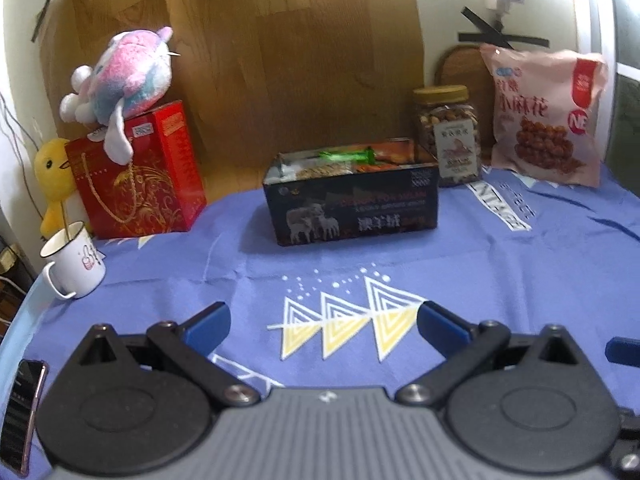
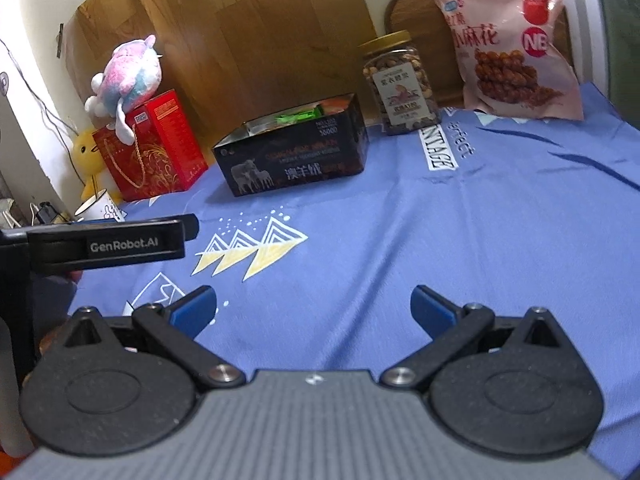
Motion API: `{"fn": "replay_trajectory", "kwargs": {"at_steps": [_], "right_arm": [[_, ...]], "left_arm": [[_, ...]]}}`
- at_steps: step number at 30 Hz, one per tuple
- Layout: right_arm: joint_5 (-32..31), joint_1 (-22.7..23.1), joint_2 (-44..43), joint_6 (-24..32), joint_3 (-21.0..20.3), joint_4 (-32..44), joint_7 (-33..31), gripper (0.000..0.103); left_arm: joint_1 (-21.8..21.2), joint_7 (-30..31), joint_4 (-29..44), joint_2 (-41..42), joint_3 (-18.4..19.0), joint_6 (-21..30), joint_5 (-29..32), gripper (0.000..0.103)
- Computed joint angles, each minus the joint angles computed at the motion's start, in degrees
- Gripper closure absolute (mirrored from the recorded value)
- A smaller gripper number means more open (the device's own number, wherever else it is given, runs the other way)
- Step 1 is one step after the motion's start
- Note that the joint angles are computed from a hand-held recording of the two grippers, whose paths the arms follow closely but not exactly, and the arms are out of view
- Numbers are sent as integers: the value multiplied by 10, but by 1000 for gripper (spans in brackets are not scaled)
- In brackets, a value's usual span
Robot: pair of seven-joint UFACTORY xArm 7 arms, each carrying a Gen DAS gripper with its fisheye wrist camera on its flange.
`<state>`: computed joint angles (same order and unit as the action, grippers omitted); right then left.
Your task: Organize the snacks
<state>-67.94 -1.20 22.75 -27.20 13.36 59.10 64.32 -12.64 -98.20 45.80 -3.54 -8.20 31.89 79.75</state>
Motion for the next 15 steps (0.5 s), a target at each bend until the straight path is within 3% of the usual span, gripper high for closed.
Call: {"fn": "replay_trajectory", "kwargs": {"at_steps": [10,15], "right_arm": [[94,11,-31,-28,-11,-55,-77,0],[103,6,-33,-39,-12,-67,-87,0]], "left_arm": [[-1,-13,-20,-29,-10,11,-9,0],[-3,-6,-18,-29,-17,18,-19,0]]}}
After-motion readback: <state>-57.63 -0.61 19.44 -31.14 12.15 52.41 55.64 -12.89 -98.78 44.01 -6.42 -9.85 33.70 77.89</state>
